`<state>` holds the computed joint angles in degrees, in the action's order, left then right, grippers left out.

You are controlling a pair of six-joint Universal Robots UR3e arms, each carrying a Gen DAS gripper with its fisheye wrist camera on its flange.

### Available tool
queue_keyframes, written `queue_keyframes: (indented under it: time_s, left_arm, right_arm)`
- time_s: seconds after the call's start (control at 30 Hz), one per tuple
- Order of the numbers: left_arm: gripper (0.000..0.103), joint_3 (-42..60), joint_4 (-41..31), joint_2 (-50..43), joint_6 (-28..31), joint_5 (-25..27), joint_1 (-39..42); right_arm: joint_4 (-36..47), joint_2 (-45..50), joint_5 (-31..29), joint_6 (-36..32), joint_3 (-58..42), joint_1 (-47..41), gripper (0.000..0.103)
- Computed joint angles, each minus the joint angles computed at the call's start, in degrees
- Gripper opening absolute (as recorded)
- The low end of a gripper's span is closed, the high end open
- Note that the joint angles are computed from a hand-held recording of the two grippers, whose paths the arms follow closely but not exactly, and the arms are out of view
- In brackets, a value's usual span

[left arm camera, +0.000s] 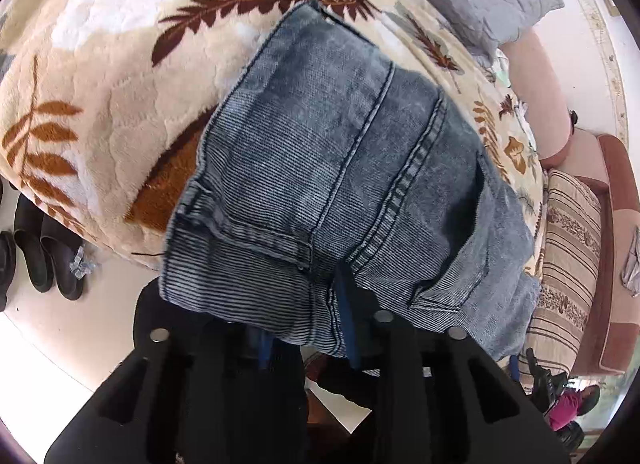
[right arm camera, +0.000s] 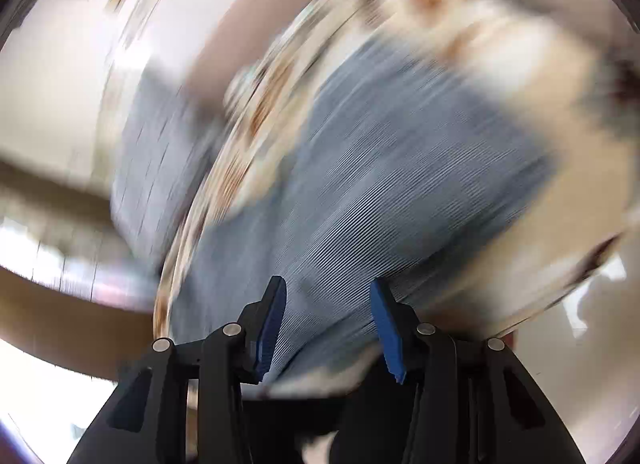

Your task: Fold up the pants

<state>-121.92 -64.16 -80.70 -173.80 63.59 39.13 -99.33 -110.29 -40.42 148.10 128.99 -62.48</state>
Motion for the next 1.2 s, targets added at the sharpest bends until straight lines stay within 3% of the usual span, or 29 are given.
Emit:
queue_keyframes:
  time_s: [0.13, 0.2, 0.23, 0.27, 0.33, 0.37, 0.43, 0.5, 0.57, 0.6, 0.67, 0.8, 0.83, 0.9, 0.97, 1.03, 1.07, 1.2]
  left_arm:
    - [0.026, 1.1, 1.4, -1.5, -3.3, 1.1, -2.1]
    - [0.026, 2.0, 1.6, -1.6, -4.2, 1.3, -2.5]
    - [0.024, 2.3, 1.0, -1.2, -4.3, 1.4, -2.3]
    - [0.021, 2.6, 0.5, -0.6, -4.6, 1.2, -2.2]
    - [0.019, 3.0, 0.5, 1.3, -5.3, 1.3, -2.8]
    - [0.019, 2.9, 1.1, 2.2, -5.1, 1.6, -3.3]
    - [0.019, 2.9, 4.1, 1.6, -5.6, 4.4, -5.6]
    - [0.019, 3.7, 6.8, -2.8, -7.9, 9.0, -9.1]
    - [0.019, 3.6, 7.0, -5.1, -7.7, 9.6, -9.4]
    - [0.019, 3.6, 5.9, -4.6, -6.4, 8.7, -8.4]
    - [0.019, 3.6, 2.3, -1.9, -2.5, 7.5, -6.0]
    - [0.021, 4.3, -18.0, 9.8, 20.5, -2.7, 7.7]
    - [0.021, 4.9, -20.2, 11.7, 23.1, -3.4, 9.9]
    - [0.022, 7.0, -20.7, 13.4, 25.2, -4.4, 13.0]
    - [0.030, 9.5, -16.4, 10.3, 21.3, -4.4, 12.7]
    - [0.047, 13.0, -9.7, 3.2, 15.1, -2.4, 9.6]
    - [0.047, 14.7, -6.8, -0.5, 12.8, -1.0, 7.9]
    - [0.047, 26.0, -5.2, -17.1, 8.5, 1.7, 3.4]
  right_arm:
    - [-10.7, 8.7, -1.6, 7.8, -1.0, 0.7, 0.046]
    - [-13.8, 12.3, 1.0, 9.0, -1.1, 1.3, 0.042]
    - [-16.3, 13.8, 1.2, 10.1, -1.8, 2.3, 0.034]
    - [-17.7, 14.3, 1.9, 10.6, -2.5, 2.9, 0.010]
    - [-10.5, 9.2, 6.2, 4.2, -3.3, 0.2, 0.010]
    - [-4.1, 6.0, 6.5, -1.4, -4.1, -2.6, 0.010]
    - [-1.5, 2.2, 5.4, -4.7, -4.2, -4.2, 0.010]
    - [-6.3, 5.9, -1.4, -2.4, -3.3, -2.8, 0.011]
    - [-12.6, 11.1, -7.6, 1.3, -1.7, -0.3, 0.016]
    - [-14.0, 11.6, -8.6, 1.8, 0.0, -0.9, 0.025]
    - [-9.1, 7.7, -7.1, -1.2, 1.3, -5.2, 0.026]
    - [-2.5, -4.5, -7.5, -4.8, -1.8, -10.9, 0.027]
    - [0.0, -6.1, -6.7, -6.3, -3.9, -11.4, 0.028]
    - [-1.4, -4.5, -6.3, -4.6, -8.6, -5.5, 0.035]
    - [-6.8, 2.4, -4.9, -0.7, -14.1, 6.5, 0.045]
    - [-11.1, 9.6, -7.1, 4.6, -20.0, 18.5, 0.047]
    - [-12.3, 15.5, -3.6, 2.6, -23.7, 24.5, 0.047]
    - [-19.9, 39.0, -8.8, 14.5, -47.4, 46.9, 0.047]
